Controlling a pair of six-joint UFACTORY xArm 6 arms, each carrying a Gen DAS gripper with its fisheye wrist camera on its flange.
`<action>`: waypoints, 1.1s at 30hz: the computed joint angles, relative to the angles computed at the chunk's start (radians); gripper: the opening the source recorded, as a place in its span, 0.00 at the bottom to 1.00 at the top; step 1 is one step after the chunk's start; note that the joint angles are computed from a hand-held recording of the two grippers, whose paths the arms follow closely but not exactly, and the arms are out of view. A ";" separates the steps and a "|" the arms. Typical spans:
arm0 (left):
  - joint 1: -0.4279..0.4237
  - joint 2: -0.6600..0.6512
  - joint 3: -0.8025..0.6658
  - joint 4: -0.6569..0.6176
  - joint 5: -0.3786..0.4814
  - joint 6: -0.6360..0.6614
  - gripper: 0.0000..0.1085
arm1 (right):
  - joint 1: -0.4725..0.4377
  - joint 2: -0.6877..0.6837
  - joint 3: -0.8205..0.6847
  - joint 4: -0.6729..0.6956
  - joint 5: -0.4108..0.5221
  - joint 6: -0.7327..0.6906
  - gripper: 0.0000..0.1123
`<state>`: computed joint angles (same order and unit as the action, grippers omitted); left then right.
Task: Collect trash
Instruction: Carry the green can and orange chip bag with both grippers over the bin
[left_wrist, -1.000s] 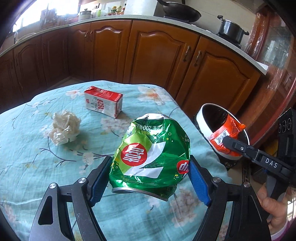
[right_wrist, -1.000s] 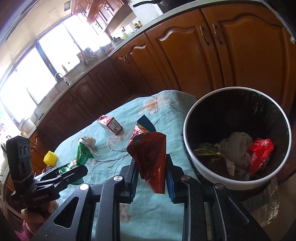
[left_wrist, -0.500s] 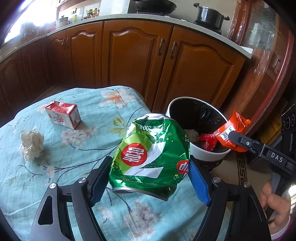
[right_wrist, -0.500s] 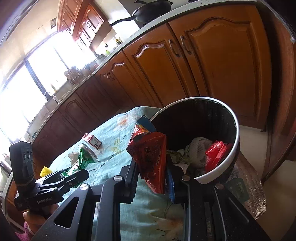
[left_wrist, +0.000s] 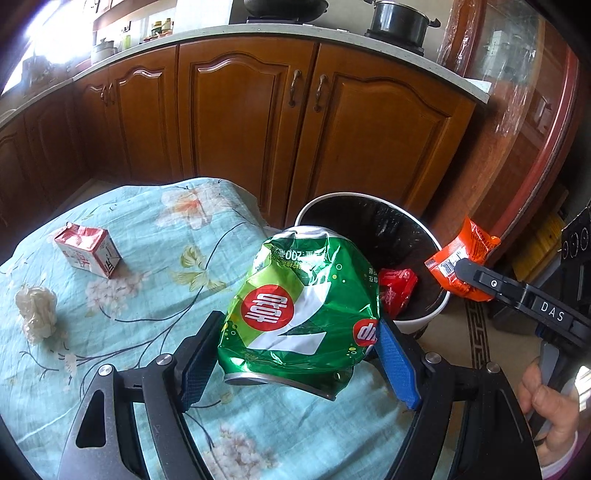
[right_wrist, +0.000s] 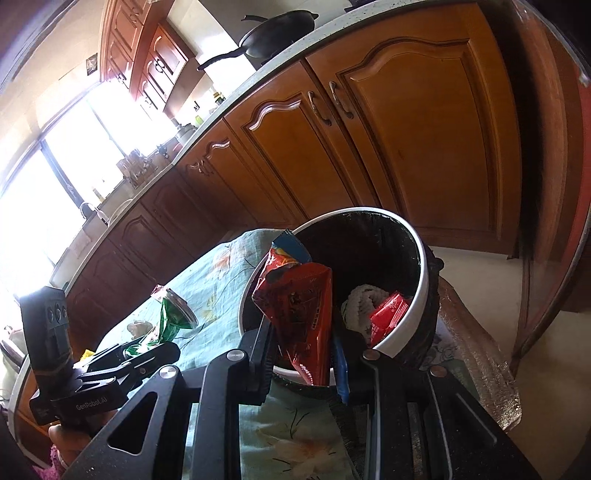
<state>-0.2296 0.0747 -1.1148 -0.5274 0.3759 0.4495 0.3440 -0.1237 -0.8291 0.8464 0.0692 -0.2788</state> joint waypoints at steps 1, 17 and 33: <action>-0.003 0.006 -0.006 0.004 0.000 -0.004 0.72 | -0.002 0.000 -0.001 0.012 0.002 -0.012 0.24; -0.053 0.111 -0.133 0.085 0.007 -0.053 0.72 | -0.034 0.054 -0.063 0.040 0.040 -0.049 0.24; -0.071 0.243 -0.288 0.168 0.055 -0.116 0.72 | -0.076 0.121 -0.134 -0.026 0.083 0.006 0.26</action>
